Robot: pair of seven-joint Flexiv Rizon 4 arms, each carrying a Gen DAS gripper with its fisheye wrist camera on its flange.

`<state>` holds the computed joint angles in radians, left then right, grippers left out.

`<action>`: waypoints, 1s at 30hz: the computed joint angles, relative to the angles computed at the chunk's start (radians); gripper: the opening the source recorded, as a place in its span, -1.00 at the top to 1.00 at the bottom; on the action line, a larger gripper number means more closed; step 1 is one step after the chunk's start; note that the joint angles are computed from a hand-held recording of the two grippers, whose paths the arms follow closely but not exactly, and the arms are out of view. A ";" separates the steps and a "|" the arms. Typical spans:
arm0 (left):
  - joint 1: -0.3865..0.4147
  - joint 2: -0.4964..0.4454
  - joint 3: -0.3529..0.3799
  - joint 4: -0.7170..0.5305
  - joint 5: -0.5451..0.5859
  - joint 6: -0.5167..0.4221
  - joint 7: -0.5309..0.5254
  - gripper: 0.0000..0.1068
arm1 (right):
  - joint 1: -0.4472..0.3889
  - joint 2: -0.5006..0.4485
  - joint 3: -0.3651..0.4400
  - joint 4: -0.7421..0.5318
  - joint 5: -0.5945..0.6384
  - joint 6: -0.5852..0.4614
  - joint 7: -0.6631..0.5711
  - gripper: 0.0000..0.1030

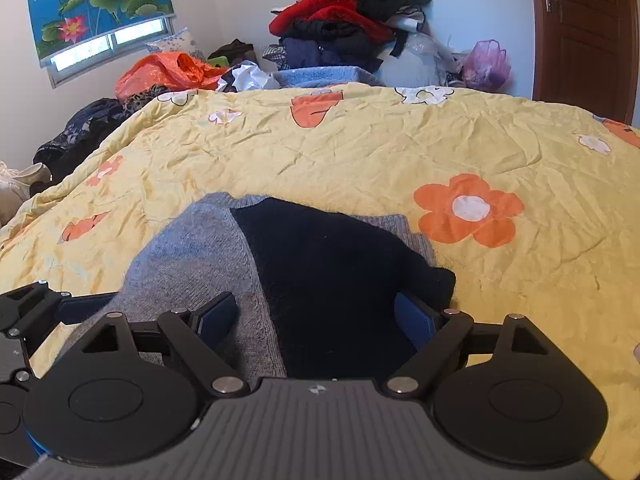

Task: Fold small clothes

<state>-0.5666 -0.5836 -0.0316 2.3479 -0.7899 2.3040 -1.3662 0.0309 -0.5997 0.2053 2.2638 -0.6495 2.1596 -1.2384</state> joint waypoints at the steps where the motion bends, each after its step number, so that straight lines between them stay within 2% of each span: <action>1: -0.010 0.002 0.002 -0.001 -0.014 0.000 0.007 -0.93 | -0.006 0.011 0.003 0.001 -0.006 -0.014 0.010 -0.61; 4: -0.007 -0.002 -0.001 -0.002 -0.009 0.008 -0.002 -0.93 | 0.036 0.059 -0.009 0.044 0.106 0.017 0.022 -0.50; 7: -0.009 -0.005 -0.002 -0.004 -0.013 0.011 -0.001 -0.93 | 0.011 0.071 0.002 0.085 0.071 0.093 0.012 -0.63; 9: -0.006 -0.006 -0.004 -0.004 -0.007 0.012 -0.001 -0.93 | 0.050 0.080 -0.028 0.089 0.088 0.041 -0.008 -0.64; 10: -0.008 -0.005 -0.004 -0.003 -0.008 0.012 0.000 -0.93 | 0.046 0.071 -0.026 0.077 0.072 -0.013 0.007 -0.78; 11: -0.018 -0.007 0.001 -0.007 -0.023 0.008 0.018 -0.93 | 0.057 0.053 -0.022 0.070 0.121 -0.016 -0.037 -0.93; 12: -0.022 -0.009 0.001 -0.008 -0.032 0.013 0.020 -0.93 | 0.039 0.027 -0.012 0.052 0.116 -0.028 -0.016 -1.00; 13: -0.021 -0.008 -0.001 -0.008 -0.034 0.013 0.020 -0.93 | -0.005 0.000 -0.003 0.038 0.048 0.000 0.056 -0.99; 15: -0.040 -0.002 0.002 -0.007 -0.069 0.016 0.038 -0.93 | -0.070 0.014 0.037 0.024 -0.028 -0.074 0.087 -0.94; 17: -0.067 0.018 -0.005 0.019 -0.114 0.051 0.035 -0.93 | -0.113 0.039 0.064 0.040 -0.062 -0.092 0.121 -0.66; 18: -0.062 0.036 -0.018 0.050 -0.088 0.079 0.004 -0.93 | -0.126 0.052 0.068 0.061 -0.060 -0.058 0.123 -0.59; 20: -0.059 0.057 -0.031 0.118 -0.001 0.169 -0.049 -0.93 | -0.118 0.078 0.048 0.114 -0.023 0.054 0.094 -0.63; 22: -0.092 0.051 -0.035 0.161 0.030 0.269 -0.034 -0.93 | -0.130 0.083 0.040 0.147 -0.032 0.169 0.092 -0.83; 24: -0.117 0.044 -0.051 0.175 0.034 0.300 0.024 -0.93 | -0.173 0.080 0.043 0.133 -0.136 0.205 0.174 -0.90; 26: -0.122 0.038 -0.070 0.168 0.030 0.274 0.072 -0.93 | -0.186 0.071 0.039 0.100 -0.228 0.206 0.259 -0.90; 28: -0.110 0.037 -0.087 0.155 0.019 0.217 0.081 -0.93 | -0.186 0.046 0.031 0.054 -0.327 0.196 0.338 -0.90; 30: -0.060 0.044 -0.100 0.153 0.066 0.134 0.028 -0.93 | -0.176 0.022 0.013 0.008 -0.437 0.160 0.417 -0.91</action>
